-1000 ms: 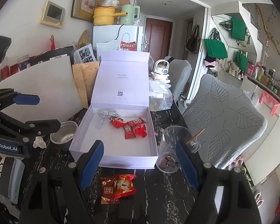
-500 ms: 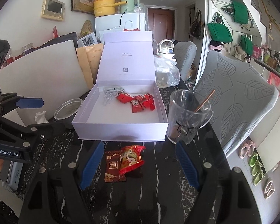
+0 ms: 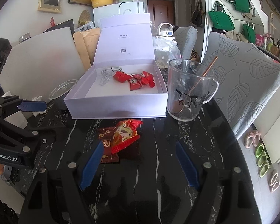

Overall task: Organize objects
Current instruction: 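Move the left gripper toward the brown Ritter Kiss packet while the right approaches the red cartoon snack packet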

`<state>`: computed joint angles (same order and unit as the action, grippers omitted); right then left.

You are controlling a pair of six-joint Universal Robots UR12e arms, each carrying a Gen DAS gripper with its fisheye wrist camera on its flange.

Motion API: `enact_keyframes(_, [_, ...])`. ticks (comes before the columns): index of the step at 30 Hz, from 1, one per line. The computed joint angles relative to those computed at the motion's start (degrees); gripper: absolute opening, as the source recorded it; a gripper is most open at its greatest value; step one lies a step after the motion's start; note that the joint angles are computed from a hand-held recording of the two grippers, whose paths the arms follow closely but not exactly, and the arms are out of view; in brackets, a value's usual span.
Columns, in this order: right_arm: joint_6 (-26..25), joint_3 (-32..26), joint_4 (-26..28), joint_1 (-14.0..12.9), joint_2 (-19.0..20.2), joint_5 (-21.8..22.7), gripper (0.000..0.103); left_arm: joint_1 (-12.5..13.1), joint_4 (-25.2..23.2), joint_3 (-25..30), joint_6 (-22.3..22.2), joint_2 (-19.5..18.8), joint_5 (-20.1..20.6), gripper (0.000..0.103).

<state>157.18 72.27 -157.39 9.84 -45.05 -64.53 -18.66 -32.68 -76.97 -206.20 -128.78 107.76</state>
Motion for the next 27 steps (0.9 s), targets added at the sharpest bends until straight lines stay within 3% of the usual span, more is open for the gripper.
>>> enact_keyframes(11, [-0.7, -4.7, 5.1, 0.5, 3.0, 2.1, 0.080, 1.0, -2.2, 0.6, -2.2, -1.2, -2.7, 0.091])
enact_keyframes(15, [-1.2, -7.2, 6.6, 0.8, 4.7, 3.3, 0.072, 1.3, -2.8, 0.5, -3.0, -1.3, -2.3, 0.091])
enact_keyframes(19, [-1.8, -10.4, 10.4, 1.4, 6.4, 2.9, 0.071, 1.5, -3.4, 0.9, -3.2, -1.7, -2.4, 0.091])
enact_keyframes(20, [-1.8, -11.2, 11.7, 1.4, 6.8, 3.1, 0.066, 1.5, -3.7, 1.1, -3.2, -1.8, -2.4, 0.091])
enact_keyframes(21, [-1.5, -11.9, 12.8, 1.4, 7.2, 3.1, 0.056, 1.6, -3.9, 1.3, -3.1, -2.0, -2.4, 0.091])
enact_keyframes(24, [-0.4, -13.4, 15.3, 1.3, 8.0, 3.4, 0.040, 1.5, -5.5, 2.4, -2.2, -2.6, -1.4, 0.091])
enact_keyframes(27, [0.2, -13.1, 14.4, 1.2, 8.0, 2.6, 0.040, 1.5, -5.8, 3.1, -1.7, -3.0, -2.0, 0.091])
